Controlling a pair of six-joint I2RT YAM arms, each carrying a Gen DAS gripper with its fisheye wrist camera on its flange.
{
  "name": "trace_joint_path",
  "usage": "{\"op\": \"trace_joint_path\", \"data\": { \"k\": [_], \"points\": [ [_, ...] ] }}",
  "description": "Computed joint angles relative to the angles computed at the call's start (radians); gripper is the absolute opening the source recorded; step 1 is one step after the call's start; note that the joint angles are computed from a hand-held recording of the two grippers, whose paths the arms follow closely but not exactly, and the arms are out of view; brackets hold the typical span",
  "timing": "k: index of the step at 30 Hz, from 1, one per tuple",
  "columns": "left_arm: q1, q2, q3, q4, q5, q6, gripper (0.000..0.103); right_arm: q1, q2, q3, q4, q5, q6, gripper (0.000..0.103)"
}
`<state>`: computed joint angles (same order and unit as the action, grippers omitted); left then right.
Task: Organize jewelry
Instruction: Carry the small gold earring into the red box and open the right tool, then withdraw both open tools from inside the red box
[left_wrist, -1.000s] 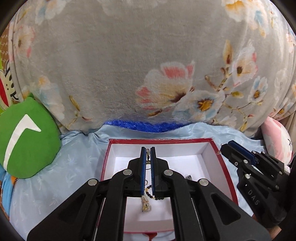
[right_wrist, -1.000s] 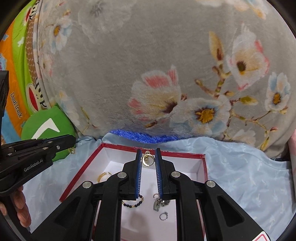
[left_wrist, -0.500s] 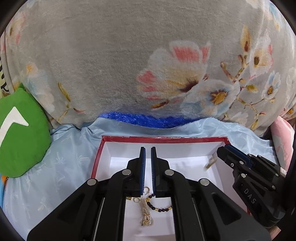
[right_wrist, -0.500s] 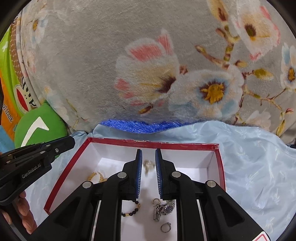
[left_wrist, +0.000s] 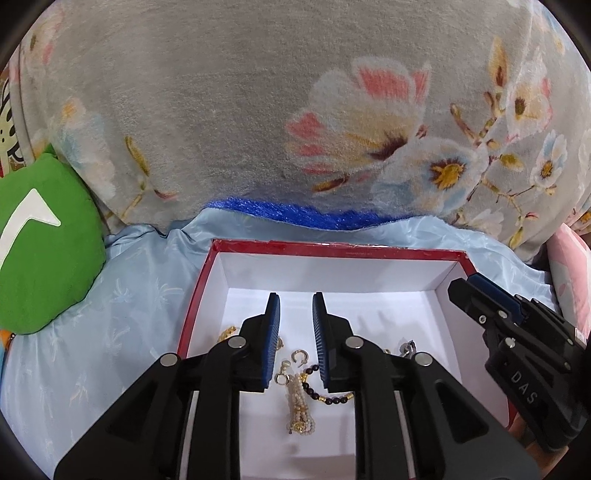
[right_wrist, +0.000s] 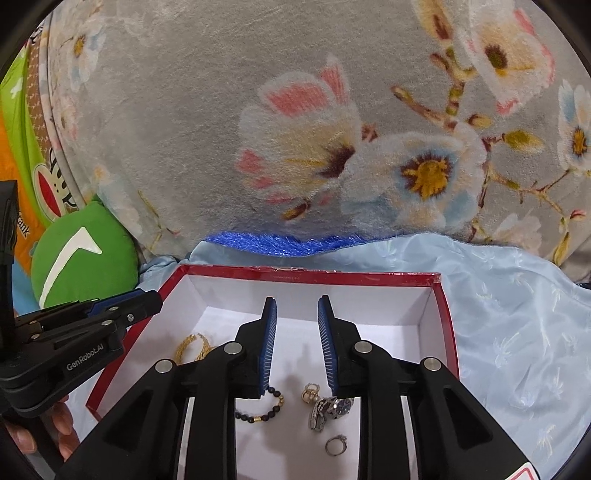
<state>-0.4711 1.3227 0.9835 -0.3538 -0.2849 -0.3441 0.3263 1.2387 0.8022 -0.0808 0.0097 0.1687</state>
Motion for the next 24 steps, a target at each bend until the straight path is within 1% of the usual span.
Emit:
{"op": "trace_joint_path", "data": {
  "k": [1, 3, 5, 10, 12, 13, 14, 16, 19, 21, 22, 24],
  "points": [
    [-0.003, 0.001, -0.003, -0.002, 0.0, -0.007, 0.017, 0.008, -0.001, -0.012, 0.005, 0.01, 0.003, 0.031],
    [-0.008, 0.002, -0.015, -0.005, 0.006, -0.022, 0.017, 0.025, 0.004, -0.025, 0.002, 0.023, 0.007, 0.032],
    [-0.02, 0.001, -0.03, -0.008, -0.01, -0.031, 0.017, 0.04, 0.001, -0.046, 0.008, 0.039, 0.01, 0.032],
    [-0.031, -0.029, -0.078, -0.012, -0.03, -0.043, 0.017, 0.052, -0.041, -0.101, 0.008, 0.047, 0.035, 0.032],
    [-0.036, -0.051, -0.108, -0.013, -0.046, -0.052, 0.02, 0.051, -0.074, -0.124, -0.009, 0.043, 0.056, 0.032],
    [-0.039, -0.064, -0.124, -0.012, -0.056, -0.053, 0.025, 0.054, -0.097, -0.139, -0.019, 0.05, 0.063, 0.033],
    [-0.048, -0.076, -0.139, -0.016, -0.08, -0.057, 0.028, 0.061, -0.122, -0.157, -0.03, 0.068, 0.071, 0.034],
    [-0.066, -0.095, -0.165, -0.024, -0.12, -0.063, 0.029, 0.078, -0.162, -0.184, -0.05, 0.1, 0.078, 0.039],
    [-0.1, -0.104, -0.184, -0.066, -0.195, -0.088, 0.03, 0.104, -0.21, -0.22, -0.086, 0.152, 0.094, 0.039],
    [-0.14, -0.106, -0.196, -0.103, -0.271, -0.115, 0.03, 0.111, -0.246, -0.247, -0.097, 0.171, 0.109, 0.039],
    [-0.163, -0.108, -0.203, -0.121, -0.309, -0.132, 0.032, 0.114, -0.268, -0.261, -0.102, 0.182, 0.115, 0.039],
    [-0.194, -0.124, -0.227, -0.144, -0.339, -0.169, 0.036, 0.121, -0.301, -0.283, -0.109, 0.201, 0.126, 0.042]
  ]
}}
